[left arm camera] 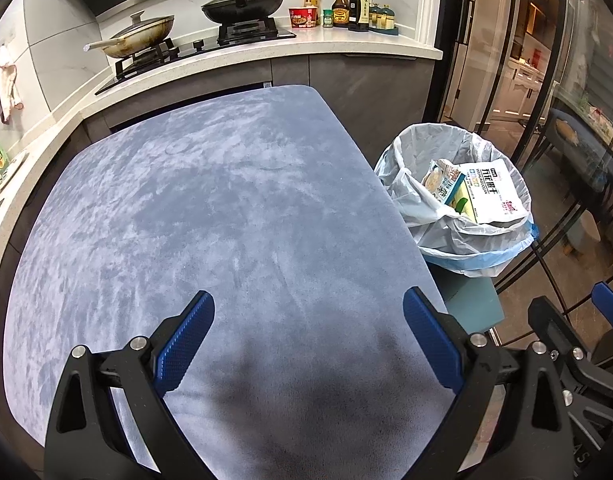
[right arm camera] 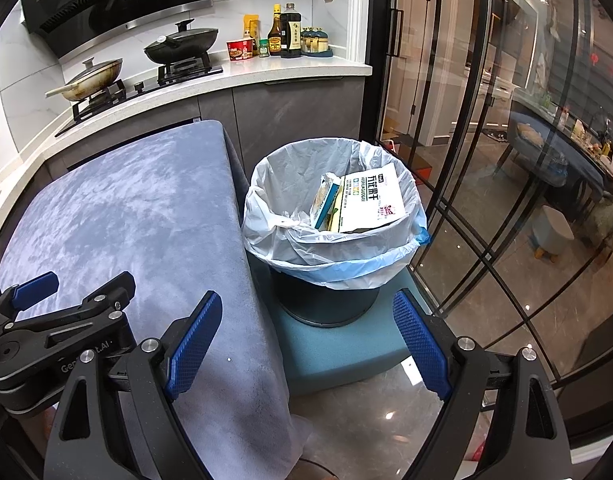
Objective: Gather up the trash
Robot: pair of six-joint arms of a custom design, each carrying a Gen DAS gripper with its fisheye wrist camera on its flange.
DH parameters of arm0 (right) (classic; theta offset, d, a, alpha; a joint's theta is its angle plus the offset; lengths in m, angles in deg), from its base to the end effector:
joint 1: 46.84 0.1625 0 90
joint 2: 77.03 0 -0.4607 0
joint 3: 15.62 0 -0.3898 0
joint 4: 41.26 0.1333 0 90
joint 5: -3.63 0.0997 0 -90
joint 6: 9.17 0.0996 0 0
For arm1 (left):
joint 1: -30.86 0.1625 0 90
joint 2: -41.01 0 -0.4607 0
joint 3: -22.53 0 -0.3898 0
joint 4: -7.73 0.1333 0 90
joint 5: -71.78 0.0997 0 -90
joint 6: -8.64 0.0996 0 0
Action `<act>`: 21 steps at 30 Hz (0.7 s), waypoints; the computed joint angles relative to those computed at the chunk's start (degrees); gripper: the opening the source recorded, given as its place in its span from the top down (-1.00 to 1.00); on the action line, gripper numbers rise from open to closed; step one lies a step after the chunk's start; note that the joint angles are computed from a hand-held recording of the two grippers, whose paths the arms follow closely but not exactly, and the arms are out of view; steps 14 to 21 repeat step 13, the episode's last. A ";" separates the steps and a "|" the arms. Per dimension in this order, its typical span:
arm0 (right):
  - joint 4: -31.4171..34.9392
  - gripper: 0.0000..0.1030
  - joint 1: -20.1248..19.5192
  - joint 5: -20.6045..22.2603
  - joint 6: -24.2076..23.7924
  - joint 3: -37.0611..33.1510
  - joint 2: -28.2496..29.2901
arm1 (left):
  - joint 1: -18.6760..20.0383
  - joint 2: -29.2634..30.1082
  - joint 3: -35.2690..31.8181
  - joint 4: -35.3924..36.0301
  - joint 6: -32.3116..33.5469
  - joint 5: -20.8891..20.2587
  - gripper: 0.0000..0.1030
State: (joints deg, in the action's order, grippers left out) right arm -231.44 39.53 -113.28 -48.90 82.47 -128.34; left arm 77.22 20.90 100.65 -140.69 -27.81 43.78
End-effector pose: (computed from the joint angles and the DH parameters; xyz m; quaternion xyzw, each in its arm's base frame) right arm 0.0446 -0.6899 0.2651 0.1698 -0.8585 0.3293 0.3546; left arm -0.3500 -0.6876 -0.0558 0.0519 0.8556 -0.3337 0.3923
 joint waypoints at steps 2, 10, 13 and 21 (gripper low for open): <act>-0.15 -0.63 -0.06 0.08 -0.06 0.05 0.02 | 0.01 0.04 -0.03 -0.04 0.22 0.05 -0.77; 0.16 -0.64 -0.12 0.03 0.05 0.21 -0.10 | 0.16 -0.12 0.12 0.77 -1.08 -0.28 -0.77; -0.04 -0.64 -0.22 0.26 -0.07 0.39 -0.17 | 0.12 0.02 0.02 0.47 -0.48 0.03 -0.77; -0.04 -0.64 -0.22 0.26 -0.07 0.39 -0.17 | 0.12 0.02 0.02 0.47 -0.48 0.03 -0.77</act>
